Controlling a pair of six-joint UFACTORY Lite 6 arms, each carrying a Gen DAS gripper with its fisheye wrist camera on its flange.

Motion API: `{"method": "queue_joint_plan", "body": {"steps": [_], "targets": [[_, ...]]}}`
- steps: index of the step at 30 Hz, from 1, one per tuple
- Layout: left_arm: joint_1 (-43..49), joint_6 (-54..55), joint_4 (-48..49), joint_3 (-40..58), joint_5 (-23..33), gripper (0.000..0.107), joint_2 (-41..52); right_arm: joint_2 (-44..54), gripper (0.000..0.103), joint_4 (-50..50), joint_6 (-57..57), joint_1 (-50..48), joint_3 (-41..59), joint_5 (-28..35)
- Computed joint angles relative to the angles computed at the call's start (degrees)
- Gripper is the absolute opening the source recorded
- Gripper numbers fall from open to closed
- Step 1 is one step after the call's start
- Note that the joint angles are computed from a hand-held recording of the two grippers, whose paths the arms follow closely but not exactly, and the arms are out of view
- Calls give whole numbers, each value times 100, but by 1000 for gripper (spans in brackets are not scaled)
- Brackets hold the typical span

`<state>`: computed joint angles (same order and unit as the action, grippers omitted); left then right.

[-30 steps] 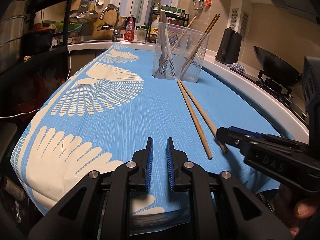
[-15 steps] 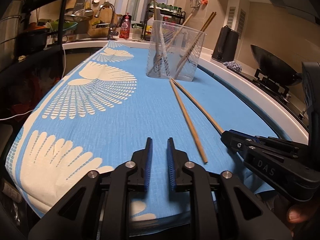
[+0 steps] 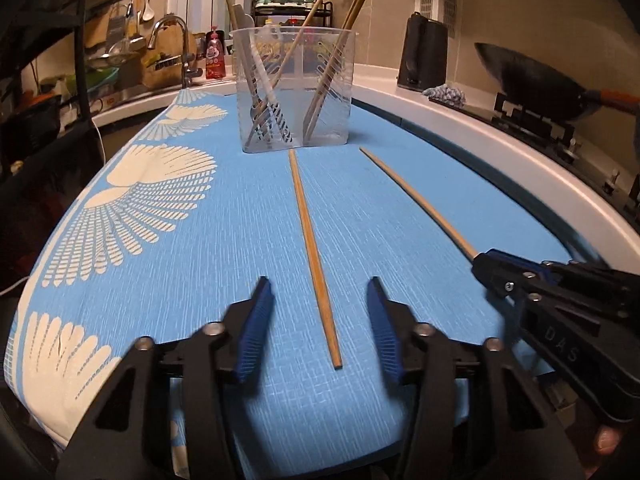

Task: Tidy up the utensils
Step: 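Grasp a wooden chopstick with the right tool while the left tool grasps the last chopstick, then lift both held chopsticks and carry them over the clear container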

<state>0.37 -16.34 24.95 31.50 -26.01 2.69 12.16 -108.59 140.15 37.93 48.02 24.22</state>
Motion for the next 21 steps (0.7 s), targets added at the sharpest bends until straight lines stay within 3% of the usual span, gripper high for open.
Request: {"method": "queue_joint_plan", "body": {"steps": [2,4,9,15,19,21], "targets": [[-16,141,-129,29,38,8,-3,5,6,14,-20,12,4,15],[40,147,-170,70,79,7,-8,-10,6,-40,33,13,-22,15],[413,-3,-78,88,-1,7,21,-42,6,-88,93,-16,-23,-44],[834,-798,725,250,-116,8,207,-32,7,-56,82,-46,-16,-62],[893,-738,737,-19,-290,29,46,-44,8,-96,61,-59,-31,-85],[805,-273,360,-315,-420,29,-143,-59,8,-232,195,-58,-78,-71]]}}
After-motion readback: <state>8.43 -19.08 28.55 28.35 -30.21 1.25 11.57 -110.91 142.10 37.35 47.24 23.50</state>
